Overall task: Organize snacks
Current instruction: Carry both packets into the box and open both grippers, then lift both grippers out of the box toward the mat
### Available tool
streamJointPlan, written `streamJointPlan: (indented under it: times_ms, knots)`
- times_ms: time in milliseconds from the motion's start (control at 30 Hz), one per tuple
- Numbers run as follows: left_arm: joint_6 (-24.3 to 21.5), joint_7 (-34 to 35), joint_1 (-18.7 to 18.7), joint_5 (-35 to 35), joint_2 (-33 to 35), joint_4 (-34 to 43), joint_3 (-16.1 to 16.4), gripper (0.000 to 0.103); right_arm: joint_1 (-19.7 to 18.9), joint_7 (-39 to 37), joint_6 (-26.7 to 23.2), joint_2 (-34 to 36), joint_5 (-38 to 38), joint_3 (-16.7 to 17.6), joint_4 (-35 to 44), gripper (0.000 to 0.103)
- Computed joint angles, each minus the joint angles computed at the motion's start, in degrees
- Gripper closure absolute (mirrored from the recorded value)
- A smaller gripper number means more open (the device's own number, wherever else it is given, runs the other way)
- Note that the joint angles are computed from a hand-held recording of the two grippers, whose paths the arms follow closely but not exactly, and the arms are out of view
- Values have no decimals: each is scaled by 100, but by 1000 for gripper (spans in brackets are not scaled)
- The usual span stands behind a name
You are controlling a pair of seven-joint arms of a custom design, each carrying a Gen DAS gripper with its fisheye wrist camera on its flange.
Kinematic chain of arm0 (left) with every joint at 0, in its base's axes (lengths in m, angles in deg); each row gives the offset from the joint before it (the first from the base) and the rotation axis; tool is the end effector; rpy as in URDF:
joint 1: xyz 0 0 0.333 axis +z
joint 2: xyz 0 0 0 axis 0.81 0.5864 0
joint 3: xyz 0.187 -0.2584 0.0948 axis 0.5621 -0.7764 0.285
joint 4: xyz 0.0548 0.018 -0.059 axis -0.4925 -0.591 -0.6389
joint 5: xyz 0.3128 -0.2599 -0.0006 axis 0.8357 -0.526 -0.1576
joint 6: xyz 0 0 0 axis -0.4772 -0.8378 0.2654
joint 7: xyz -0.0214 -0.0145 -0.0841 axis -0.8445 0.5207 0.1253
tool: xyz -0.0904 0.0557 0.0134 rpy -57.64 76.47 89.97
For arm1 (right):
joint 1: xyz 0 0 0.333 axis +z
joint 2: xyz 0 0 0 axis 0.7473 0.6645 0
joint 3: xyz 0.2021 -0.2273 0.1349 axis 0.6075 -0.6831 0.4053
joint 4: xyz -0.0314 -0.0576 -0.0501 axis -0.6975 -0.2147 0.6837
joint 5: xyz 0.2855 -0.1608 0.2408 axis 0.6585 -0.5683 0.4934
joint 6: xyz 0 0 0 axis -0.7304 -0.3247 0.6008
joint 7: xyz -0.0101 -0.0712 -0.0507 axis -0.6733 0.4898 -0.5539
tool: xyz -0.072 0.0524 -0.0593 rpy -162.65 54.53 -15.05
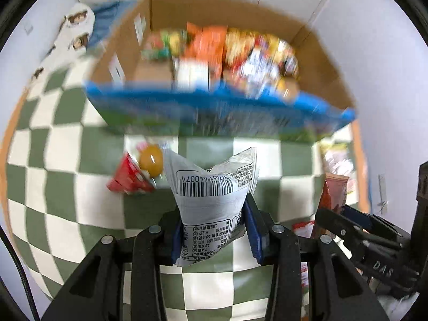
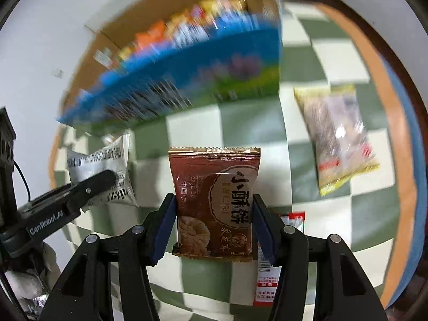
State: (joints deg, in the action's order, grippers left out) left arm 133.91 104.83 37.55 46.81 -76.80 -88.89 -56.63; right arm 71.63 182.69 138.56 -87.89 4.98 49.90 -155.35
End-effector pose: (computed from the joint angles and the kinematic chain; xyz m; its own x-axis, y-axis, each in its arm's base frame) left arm 0.4817 -0.2981 0.4704 -0.2550 -0.9501 0.1795 -0.9463 0.2071 -0.2481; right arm 0.4056 0.1850 0.4417 -0.2830 -0.9019 -0.3263 -0.9230 0.3486 -0.1628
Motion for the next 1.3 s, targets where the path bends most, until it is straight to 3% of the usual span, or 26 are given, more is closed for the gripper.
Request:
streamJointPlan:
  times_ms: [133, 233, 400, 633, 1033, 1067, 1167, 1200, 1233, 1300]
  knots:
    - [-126, 213, 99, -38, -38, 596, 87, 66, -135, 13, 4, -100, -201, -19, 504, 44]
    - [-190, 22, 165, 408, 146, 1030, 87, 66, -260, -33, 17, 47, -376, -44, 938, 44]
    - [-657, -435, 140, 1097, 1018, 2144, 183, 65, -591, -1, -210, 897, -974, 30, 2027, 44]
    - [-1597, -655, 15, 1444, 2316, 3562, 478, 65, -869, -199, -753, 1978, -1239, 39, 3034, 44]
    - [-2160, -619, -80, 1477, 3156, 4264, 656, 63, -1168, -496, -1240, 2905, -1020, 94, 3595, 43]
    - [-2160, -575, -78, 1452, 3157, 4261, 643, 63, -1193, -578, -1380, 2988, -931, 104, 3671, 42]
    - [-2151, -582, -104, 1439, 3191, 4299, 651, 52, -1218, -657, -1650, 3120, -832, 124, 3805, 17]
    - [-2083, -598, -104, 1423, 3166, 4258, 652, 41, -1205, -638, -1705, 3151, -889, 126, 3845, 11]
    - [-2076, -604, -113, 1435, 3175, 4274, 660, 30, -1198, -607, -1719, 3168, -924, 124, 3854, 10]
    - [-1997, -625, -127, 1445, 3140, 4231, 664, 29, -1197, -556, -1810, 3220, -955, 122, 3905, 7]
